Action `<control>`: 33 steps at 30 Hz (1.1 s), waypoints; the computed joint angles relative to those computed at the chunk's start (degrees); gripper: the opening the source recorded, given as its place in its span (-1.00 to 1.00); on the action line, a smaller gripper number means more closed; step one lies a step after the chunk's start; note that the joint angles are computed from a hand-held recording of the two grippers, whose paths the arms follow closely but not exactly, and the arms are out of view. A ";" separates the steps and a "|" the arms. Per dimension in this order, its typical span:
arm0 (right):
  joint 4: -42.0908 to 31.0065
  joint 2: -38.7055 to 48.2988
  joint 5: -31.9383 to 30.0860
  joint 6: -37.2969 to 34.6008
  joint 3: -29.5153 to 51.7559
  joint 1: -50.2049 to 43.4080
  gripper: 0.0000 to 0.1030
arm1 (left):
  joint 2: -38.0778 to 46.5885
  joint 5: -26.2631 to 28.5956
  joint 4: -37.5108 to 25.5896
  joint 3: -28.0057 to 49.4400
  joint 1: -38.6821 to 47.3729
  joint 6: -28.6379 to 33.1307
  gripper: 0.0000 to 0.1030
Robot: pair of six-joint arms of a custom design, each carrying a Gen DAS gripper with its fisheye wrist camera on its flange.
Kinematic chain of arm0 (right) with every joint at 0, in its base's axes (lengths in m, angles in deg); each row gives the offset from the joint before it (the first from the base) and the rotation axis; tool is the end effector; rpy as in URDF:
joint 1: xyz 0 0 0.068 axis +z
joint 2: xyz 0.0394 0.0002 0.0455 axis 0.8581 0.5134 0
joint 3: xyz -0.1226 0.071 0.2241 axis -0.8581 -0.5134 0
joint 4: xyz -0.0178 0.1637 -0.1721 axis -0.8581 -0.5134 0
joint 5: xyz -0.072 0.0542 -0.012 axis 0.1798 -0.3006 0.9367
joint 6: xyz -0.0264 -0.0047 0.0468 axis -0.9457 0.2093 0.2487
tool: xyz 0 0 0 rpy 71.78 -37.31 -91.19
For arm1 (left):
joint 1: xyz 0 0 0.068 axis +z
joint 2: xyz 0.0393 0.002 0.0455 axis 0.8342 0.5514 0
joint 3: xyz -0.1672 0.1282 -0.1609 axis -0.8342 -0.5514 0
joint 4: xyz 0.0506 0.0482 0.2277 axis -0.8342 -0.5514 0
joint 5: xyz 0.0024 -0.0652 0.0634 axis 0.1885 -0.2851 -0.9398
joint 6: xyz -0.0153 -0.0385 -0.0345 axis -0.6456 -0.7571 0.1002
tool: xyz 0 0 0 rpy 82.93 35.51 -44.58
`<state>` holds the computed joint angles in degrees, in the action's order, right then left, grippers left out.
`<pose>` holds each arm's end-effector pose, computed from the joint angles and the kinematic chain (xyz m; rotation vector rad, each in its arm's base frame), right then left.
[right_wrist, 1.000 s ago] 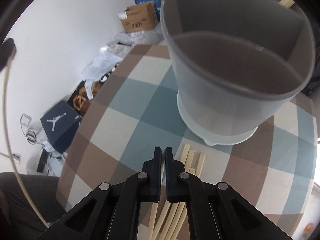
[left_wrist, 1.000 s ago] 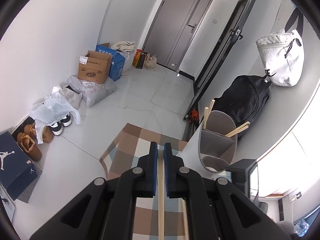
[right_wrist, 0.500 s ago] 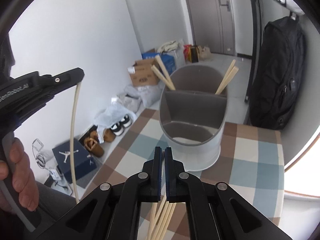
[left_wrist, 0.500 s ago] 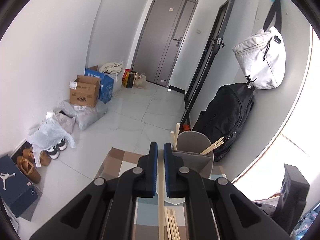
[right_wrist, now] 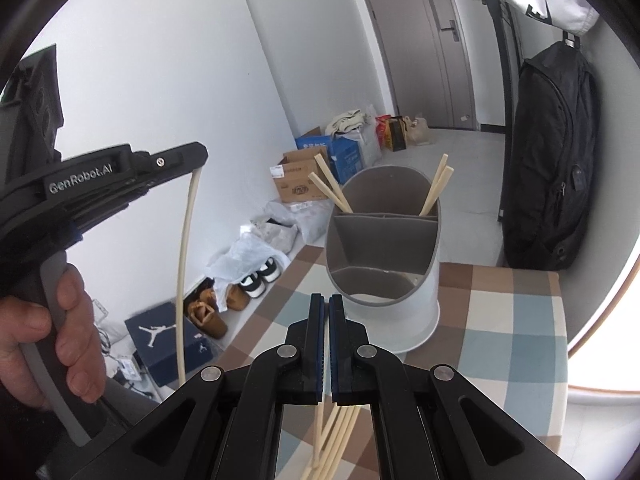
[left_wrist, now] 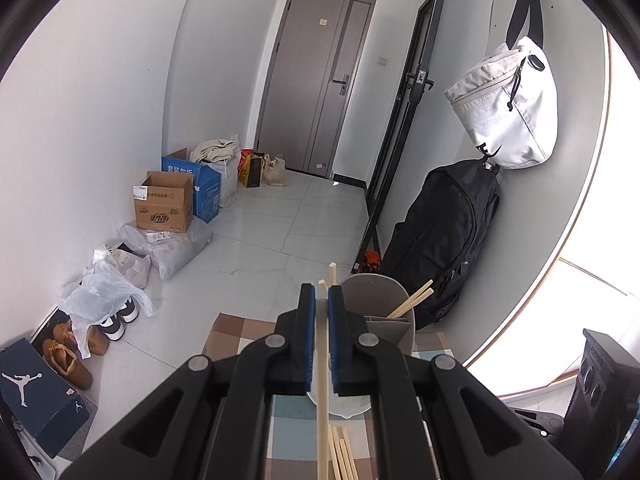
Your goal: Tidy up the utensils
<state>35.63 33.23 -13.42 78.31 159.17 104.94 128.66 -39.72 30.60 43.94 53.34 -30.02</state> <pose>0.2555 0.2364 0.2831 0.2104 2.1396 0.2734 0.3287 -0.0379 0.3445 0.4809 2.0611 -0.6054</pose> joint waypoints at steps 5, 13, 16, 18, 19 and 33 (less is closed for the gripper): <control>0.70 -1.52 0.49 1.49 -1.48 1.10 -0.98 | -0.15 -1.00 -0.70 0.80 -0.97 -0.19 -0.96; -0.38 -3.15 2.58 0.55 0.17 1.44 -1.00 | 1.79 0.94 -2.45 4.40 -2.09 -0.24 -0.96; -0.24 -3.28 2.87 -0.95 0.68 1.57 -1.00 | 2.31 0.72 -1.92 5.01 -2.19 -0.22 -0.96; 0.18 -3.19 0.85 -0.37 -0.03 0.75 -1.00 | 2.77 0.84 -2.46 5.60 -2.00 -0.47 -0.96; 0.60 -3.44 -0.39 0.53 -0.89 0.00 -1.00 | 2.82 1.02 -2.62 5.68 -1.84 -0.35 -0.96; 13.89 -8.59 -38.67 29.17 -29.95 -27.04 -0.55 | 1.66 0.63 2.50 -1.77 -1.56 0.07 -0.96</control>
<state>49.52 24.63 -52.09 107.48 129.22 77.89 130.32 -39.09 33.10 42.17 51.77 -29.95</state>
